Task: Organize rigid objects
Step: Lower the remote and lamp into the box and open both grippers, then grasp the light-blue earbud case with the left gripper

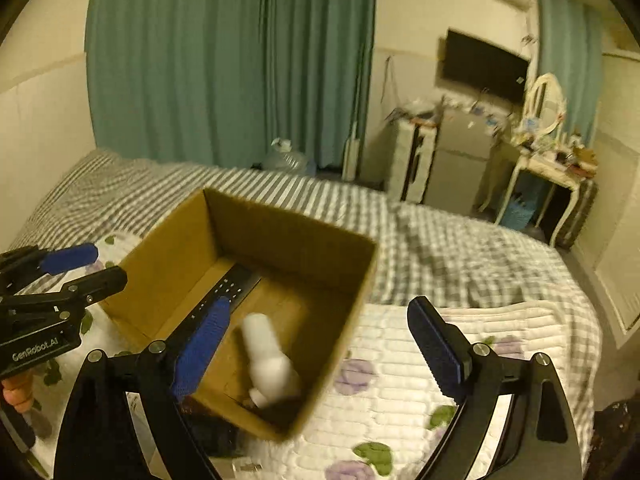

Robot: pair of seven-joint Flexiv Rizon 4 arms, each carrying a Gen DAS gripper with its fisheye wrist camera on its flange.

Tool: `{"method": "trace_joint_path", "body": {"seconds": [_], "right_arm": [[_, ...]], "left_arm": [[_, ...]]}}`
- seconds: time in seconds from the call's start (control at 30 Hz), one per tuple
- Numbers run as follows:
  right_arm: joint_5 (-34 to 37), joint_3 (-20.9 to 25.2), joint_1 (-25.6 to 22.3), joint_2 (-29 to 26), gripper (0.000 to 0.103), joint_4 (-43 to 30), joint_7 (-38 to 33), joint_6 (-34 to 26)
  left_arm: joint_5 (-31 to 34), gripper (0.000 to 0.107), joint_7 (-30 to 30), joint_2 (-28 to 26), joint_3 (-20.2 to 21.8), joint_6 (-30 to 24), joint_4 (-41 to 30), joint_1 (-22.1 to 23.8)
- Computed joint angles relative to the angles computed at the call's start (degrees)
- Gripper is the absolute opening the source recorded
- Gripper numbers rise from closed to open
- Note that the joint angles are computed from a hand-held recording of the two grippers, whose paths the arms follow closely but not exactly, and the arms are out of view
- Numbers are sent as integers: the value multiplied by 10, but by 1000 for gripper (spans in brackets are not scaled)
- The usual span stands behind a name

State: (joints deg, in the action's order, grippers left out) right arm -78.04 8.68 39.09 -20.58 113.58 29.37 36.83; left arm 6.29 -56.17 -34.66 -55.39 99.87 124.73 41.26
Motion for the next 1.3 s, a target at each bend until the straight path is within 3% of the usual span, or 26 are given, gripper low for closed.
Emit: {"method": "trace_joint_path", "body": {"seconds": [0.13,0.23,0.3,0.4,0.67,0.8,0.9,1.07,1.17,1.23,1.3], "right_arm": [[-3,17,27,13,92,17,40,-41],[11,30,45,3,92,16,53,-50],[26,35,57,-9,92,10,52,-45],[34,33,71,-27,92,4,69,-27],[81,20,94,-66,92,-10,45,6],[83,12,95,-65,92,-2,58,21],[86,10,90,-64,92,4,65,34],[89,7,83,-66,92,8,69,54],[96,6,82,-69,92,7,65,58],[102,5,82,-70,92,6,62,60],[106,5,83,-71,92,6,61,59]], "left_arm": [[17,55,-8,19,4,21,39,27],[32,55,-11,14,-9,20,65,62],[36,55,-13,13,5,20,76,64],[44,55,-12,18,67,40,89,28],[55,55,35,-8,153,18,97,-32],[43,55,60,-8,220,13,89,-101],[26,55,79,-20,202,-6,87,-93],[8,55,96,-31,224,-5,75,-125],[-2,54,103,-33,280,4,59,-187],[3,51,107,-34,288,21,62,-195],[10,31,108,-31,262,18,72,-166]]}}
